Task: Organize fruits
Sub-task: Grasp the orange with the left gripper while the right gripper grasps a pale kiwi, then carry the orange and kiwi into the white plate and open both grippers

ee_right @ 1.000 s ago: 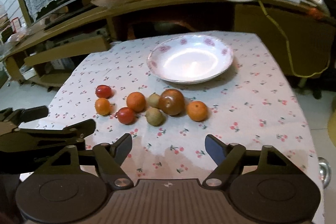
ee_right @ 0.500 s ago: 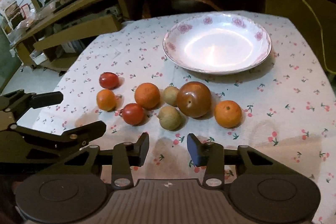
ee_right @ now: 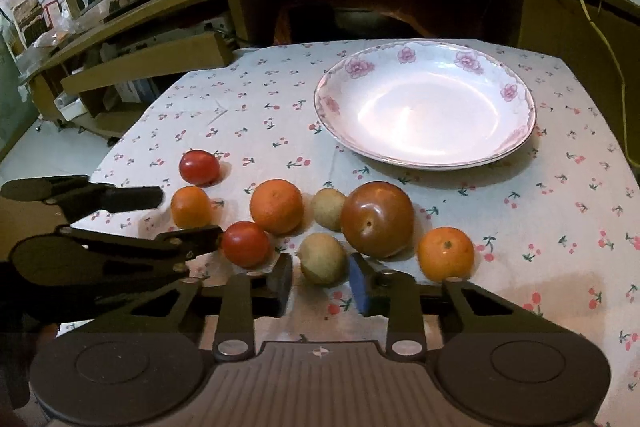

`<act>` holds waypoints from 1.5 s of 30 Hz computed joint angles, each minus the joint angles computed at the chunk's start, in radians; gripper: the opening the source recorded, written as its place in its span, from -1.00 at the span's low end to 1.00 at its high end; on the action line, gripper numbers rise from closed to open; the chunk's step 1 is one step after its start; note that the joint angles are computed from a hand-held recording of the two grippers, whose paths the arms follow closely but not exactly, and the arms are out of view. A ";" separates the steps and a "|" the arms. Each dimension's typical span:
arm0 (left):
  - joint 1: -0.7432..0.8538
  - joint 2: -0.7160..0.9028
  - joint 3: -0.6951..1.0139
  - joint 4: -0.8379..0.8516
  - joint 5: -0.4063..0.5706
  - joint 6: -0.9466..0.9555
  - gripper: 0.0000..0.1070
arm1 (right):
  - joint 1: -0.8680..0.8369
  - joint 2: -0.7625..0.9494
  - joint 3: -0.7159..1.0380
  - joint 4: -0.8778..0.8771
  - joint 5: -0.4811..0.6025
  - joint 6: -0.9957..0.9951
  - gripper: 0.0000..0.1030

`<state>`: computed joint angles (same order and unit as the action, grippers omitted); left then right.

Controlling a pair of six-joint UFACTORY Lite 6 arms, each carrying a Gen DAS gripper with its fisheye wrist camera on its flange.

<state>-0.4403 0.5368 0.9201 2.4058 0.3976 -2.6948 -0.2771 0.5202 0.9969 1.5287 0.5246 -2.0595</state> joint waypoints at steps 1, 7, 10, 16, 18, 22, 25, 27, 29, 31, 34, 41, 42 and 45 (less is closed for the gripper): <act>0.003 0.004 0.006 0.008 -0.004 -0.009 0.19 | -0.006 0.003 0.004 -0.009 0.005 0.006 -0.47; 0.019 -0.002 0.011 0.063 -0.026 -0.058 -0.21 | -0.018 0.004 0.011 -0.057 0.029 0.040 -0.49; 0.025 -0.015 -0.001 0.078 -0.034 -0.066 -0.27 | -0.031 -0.006 0.008 -0.095 0.049 0.066 -0.49; 0.028 -0.047 -0.040 0.170 -0.042 -0.149 -0.28 | -0.038 -0.028 -0.010 -0.105 0.058 0.065 -0.49; 0.025 -0.044 -0.039 0.168 -0.039 -0.140 -0.28 | -0.034 -0.030 -0.011 -0.104 0.057 0.058 -0.49; 0.023 -0.044 -0.032 0.195 -0.056 -0.169 -0.28 | -0.028 -0.029 -0.019 -0.100 0.042 0.040 -0.49; -0.004 -0.037 -0.038 0.127 -0.028 -0.094 -0.27 | -0.021 -0.022 -0.016 -0.102 0.031 0.036 -0.48; -0.006 -0.037 -0.039 0.120 -0.023 -0.087 -0.27 | -0.027 -0.018 -0.013 -0.105 0.039 0.040 -0.46; -0.002 -0.033 -0.033 0.126 -0.025 -0.099 -0.27 | -0.027 -0.011 -0.006 -0.122 0.041 0.053 -0.42; -0.006 -0.032 -0.033 0.113 -0.021 -0.082 -0.27 | -0.027 -0.017 -0.016 -0.107 0.039 0.035 -0.43; -0.014 -0.038 -0.034 0.078 -0.028 -0.039 -0.29 | -0.026 -0.030 -0.029 -0.106 0.034 0.026 -0.48; -0.031 -0.077 -0.041 0.057 -0.042 -0.026 -0.30 | -0.046 -0.055 -0.032 -0.126 0.065 0.048 -0.49; -0.029 -0.087 -0.043 0.071 -0.046 -0.044 -0.30 | -0.052 -0.061 -0.031 -0.132 0.076 0.057 -0.49; -0.040 -0.102 -0.027 0.040 -0.047 -0.018 -0.30 | -0.072 -0.075 -0.017 -0.153 0.114 0.093 -0.49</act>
